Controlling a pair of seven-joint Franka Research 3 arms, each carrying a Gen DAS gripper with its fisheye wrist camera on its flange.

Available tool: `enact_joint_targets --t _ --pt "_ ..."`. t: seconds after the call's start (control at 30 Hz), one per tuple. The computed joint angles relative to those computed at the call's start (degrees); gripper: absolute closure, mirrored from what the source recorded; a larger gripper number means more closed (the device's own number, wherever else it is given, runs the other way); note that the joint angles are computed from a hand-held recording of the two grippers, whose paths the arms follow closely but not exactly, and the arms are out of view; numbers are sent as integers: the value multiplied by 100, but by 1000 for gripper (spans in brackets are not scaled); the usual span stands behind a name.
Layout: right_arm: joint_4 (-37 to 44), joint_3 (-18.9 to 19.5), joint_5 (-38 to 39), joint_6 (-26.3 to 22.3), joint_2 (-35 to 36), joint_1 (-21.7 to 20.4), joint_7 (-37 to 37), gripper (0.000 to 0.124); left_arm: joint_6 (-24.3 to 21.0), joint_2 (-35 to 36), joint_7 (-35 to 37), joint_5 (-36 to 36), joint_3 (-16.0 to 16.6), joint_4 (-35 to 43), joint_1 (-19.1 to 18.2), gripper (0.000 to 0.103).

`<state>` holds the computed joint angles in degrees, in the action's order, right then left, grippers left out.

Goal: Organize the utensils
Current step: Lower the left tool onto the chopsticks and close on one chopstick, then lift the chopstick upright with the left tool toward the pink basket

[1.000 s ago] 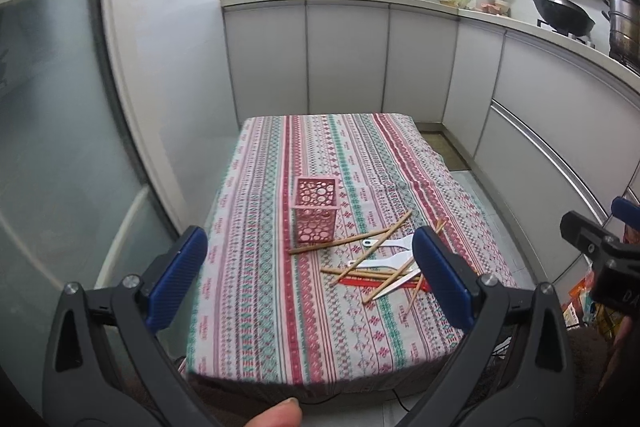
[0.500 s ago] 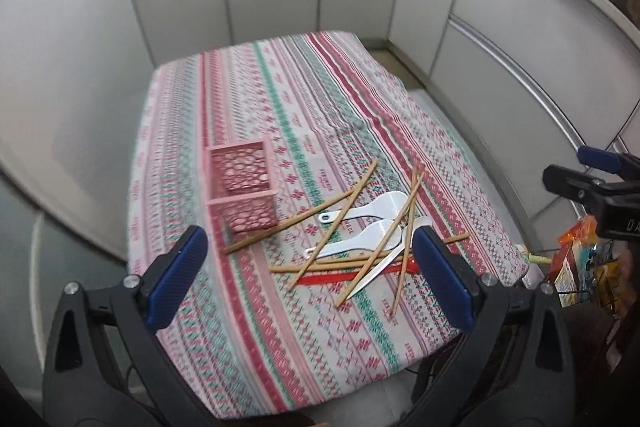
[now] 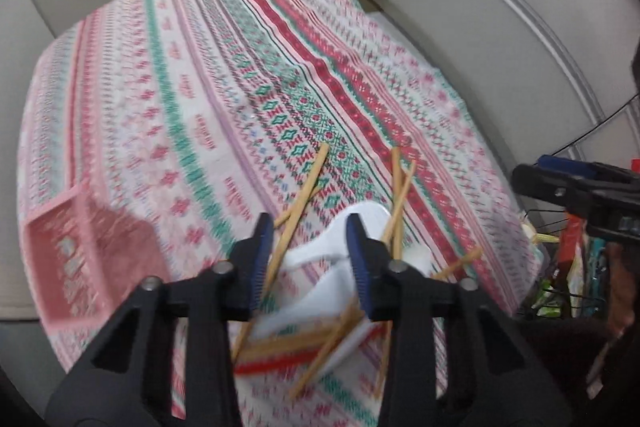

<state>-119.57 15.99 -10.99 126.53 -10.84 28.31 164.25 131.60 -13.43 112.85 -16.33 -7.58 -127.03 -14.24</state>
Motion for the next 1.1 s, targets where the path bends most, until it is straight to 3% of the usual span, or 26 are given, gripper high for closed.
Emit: enact_joint_targets --t 0.17,0.37,0.6,0.87,1.1 --pt "-185 -188 453 392 90 -82 -139 52 119 699 -184 71 -144 377 44 76" --pt "-111 -233 552 476 263 -141 -132 52 302 1199 -323 124 -319 685 125 77" --pt "-119 -324 849 611 477 -84 -245 52 537 1537 -615 434 -480 824 194 94" --pt "-230 -400 1193 1193 666 -46 -187 59 879 801 -221 239 -391 333 162 95" --pt "-258 -451 1489 1784 896 -14 -108 88 812 158 -69 11 -112 -28 47 95"
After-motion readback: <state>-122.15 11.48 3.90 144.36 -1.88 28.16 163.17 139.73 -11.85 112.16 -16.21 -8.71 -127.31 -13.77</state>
